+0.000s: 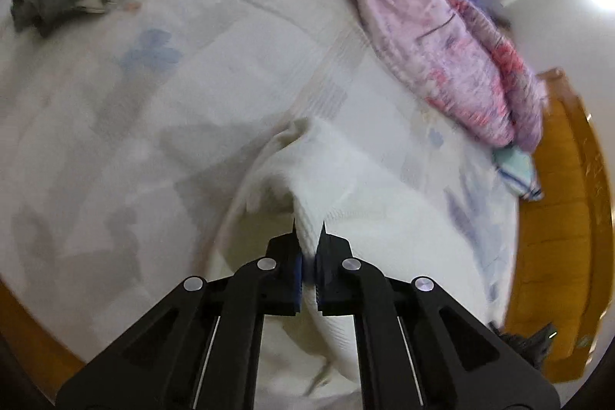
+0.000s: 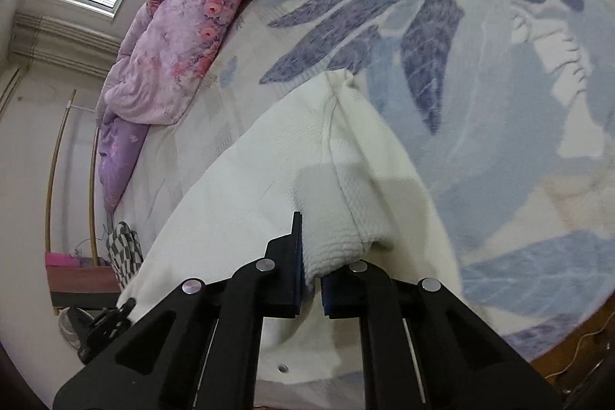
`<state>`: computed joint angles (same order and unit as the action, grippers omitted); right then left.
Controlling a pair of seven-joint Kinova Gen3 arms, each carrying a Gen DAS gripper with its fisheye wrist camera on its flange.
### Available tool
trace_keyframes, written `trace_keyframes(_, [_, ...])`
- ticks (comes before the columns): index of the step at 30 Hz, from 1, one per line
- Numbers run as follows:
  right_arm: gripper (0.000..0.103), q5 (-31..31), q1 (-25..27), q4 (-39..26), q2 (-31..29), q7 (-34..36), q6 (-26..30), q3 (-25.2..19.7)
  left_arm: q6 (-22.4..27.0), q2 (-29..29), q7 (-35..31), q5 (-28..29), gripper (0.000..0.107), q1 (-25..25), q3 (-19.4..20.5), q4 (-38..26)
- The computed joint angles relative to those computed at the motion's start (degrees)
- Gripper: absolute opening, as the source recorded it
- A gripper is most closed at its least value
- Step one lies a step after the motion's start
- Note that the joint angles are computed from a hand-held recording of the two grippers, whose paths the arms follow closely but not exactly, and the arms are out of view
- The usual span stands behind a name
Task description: Fold large clothes
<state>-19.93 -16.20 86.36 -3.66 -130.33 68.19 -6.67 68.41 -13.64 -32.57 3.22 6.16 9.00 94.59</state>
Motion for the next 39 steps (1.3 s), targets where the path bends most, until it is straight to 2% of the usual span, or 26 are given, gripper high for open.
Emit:
trace_keyframes(3, [0.007, -0.25, -0.28, 1.82, 1.14, 0.52, 3.08, 0.55, 2.73, 1.84, -1.15, 2.09, 0.005, 1.66, 0.13, 4.68])
trace_keyframes(6, [0.007, 3.88, -1.34, 2.96, 3.9, -0.23, 5.22, -1.3, 1.62, 3.09, -0.23, 5.96, 0.005, 2.58, -0.55, 10.29])
trace_keyframes(11, [0.007, 8.35, -3.65, 0.81, 6.53, -0.7, 7.48, -2.16, 3.07, 4.77, 3.41, 2.82, 0.005, 4.54, 2.26, 10.18])
trace_keyframes(17, [0.007, 13.9, -6.45, -2.55, 7.82, -1.99, 11.14, -2.86, 4.79, 2.15, 7.34, 3.12, 0.0, 5.05, 1.92, 12.27])
trace_keyframes(20, [0.007, 16.18, -7.6, -2.62, 9.88, -3.08, 11.64, -2.8, 1.17, -1.38, 6.65, 7.04, 0.001, 4.11, -0.83, 15.78])
trace_keyframes(21, [0.007, 17.3, -8.28, -2.93, 10.7, -3.25, 12.12, -2.93, 0.26, -3.19, 7.34, 7.1, 0.001, 2.81, -0.39, 16.68])
trace_keyframes(23, [0.007, 19.88, -10.16, -4.32, 12.95, -3.02, 14.03, -3.33, -0.27, -4.98, 8.71, 6.18, 0.007, 2.14, 0.19, 16.94])
trace_keyframes(28, [0.008, 20.34, -11.9, -4.18, 13.94, -4.9, 14.18, -2.68, -5.11, -9.88, 10.16, 6.95, 0.039, -0.57, -0.04, 18.52])
trace_keyframes(30, [0.008, 19.4, -11.48, -3.74, 13.45, -5.15, 13.72, -2.32, -7.35, -11.37, 11.37, 8.19, 0.04, -1.56, 0.0, 19.12])
trace_keyframes(32, [0.008, 18.07, -10.72, -3.05, 12.92, -5.53, 12.84, -1.99, -6.36, -11.37, 12.11, 7.8, 0.051, -1.7, 0.73, 18.03])
trace_keyframes(34, [0.008, 17.13, -9.94, -2.22, 12.38, -5.3, 12.07, -1.85, -5.95, -8.38, 10.96, 6.11, 0.051, -1.81, 2.64, 16.57])
trace_keyframes(36, [0.008, 17.37, -9.78, -2.42, 12.6, -4.42, 12.4, -2.0, -6.85, -5.49, 11.38, 5.53, 0.051, -1.8, 3.03, 16.39])
trace_keyframes(37, [0.008, 17.52, -9.76, -2.57, 12.66, -4.19, 12.57, -2.02, -6.94, -4.18, 11.49, 5.4, 0.048, -1.69, 2.75, 16.33])
trace_keyframes(38, [0.008, 17.79, -9.76, -2.89, 12.72, -3.72, 12.96, -2.06, -6.09, -3.94, 10.67, 5.22, 0.033, -0.53, 1.44, 16.82])
trace_keyframes(39, [0.008, 18.36, -10.07, -3.28, 12.8, -3.62, 13.19, -2.2, -5.12, -2.64, 8.91, 5.55, 0.005, -0.27, 1.04, 16.44])
